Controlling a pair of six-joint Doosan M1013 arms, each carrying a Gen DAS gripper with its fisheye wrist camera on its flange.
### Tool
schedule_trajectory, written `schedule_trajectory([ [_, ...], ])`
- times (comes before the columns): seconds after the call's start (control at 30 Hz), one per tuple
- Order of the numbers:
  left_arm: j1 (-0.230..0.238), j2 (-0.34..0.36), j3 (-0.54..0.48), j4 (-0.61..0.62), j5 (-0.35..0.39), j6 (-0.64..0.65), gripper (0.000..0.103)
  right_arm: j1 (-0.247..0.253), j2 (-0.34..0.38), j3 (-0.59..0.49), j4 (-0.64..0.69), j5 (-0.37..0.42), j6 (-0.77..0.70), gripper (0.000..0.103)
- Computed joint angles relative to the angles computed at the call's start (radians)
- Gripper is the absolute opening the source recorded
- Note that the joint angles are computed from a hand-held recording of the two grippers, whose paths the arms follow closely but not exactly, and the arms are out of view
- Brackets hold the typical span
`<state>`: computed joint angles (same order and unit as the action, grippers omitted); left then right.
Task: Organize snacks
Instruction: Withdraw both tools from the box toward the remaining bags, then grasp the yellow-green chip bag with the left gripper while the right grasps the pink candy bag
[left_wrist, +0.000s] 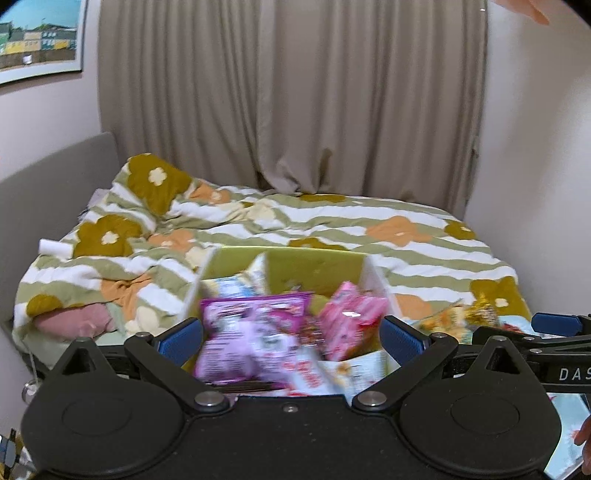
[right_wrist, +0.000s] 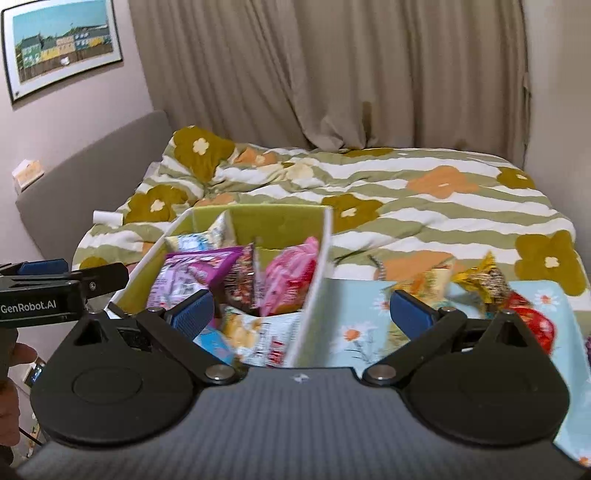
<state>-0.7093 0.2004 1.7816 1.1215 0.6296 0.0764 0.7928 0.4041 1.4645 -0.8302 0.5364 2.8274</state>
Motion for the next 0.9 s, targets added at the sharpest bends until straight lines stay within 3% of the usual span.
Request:
schedule_trajectory([
  [0.2, -0.057, 0.053, -0.078, -0.010, 0.015, 0.019, 0.103, -0.037, -0.073, 0.086, -0.015, 0.018, 0.005, 0.103],
  [0.43, -0.097, 0.142, -0.194, -0.092, 0.024, 0.096, 0.103, -0.107, -0.144, 0.181, 0.062, -0.005, -0.086, 0.103],
  [0.6, -0.098, 0.224, -0.299, -0.221, 0.044, 0.199, 0.103, -0.155, -0.167, 0.223, 0.144, -0.008, -0.181, 0.103],
  [0.9, -0.061, 0.379, -0.478, -0.473, 0.096, 0.405, 0.103, -0.244, -0.154, 0.269, 0.428, -0.030, -0.442, 0.103],
])
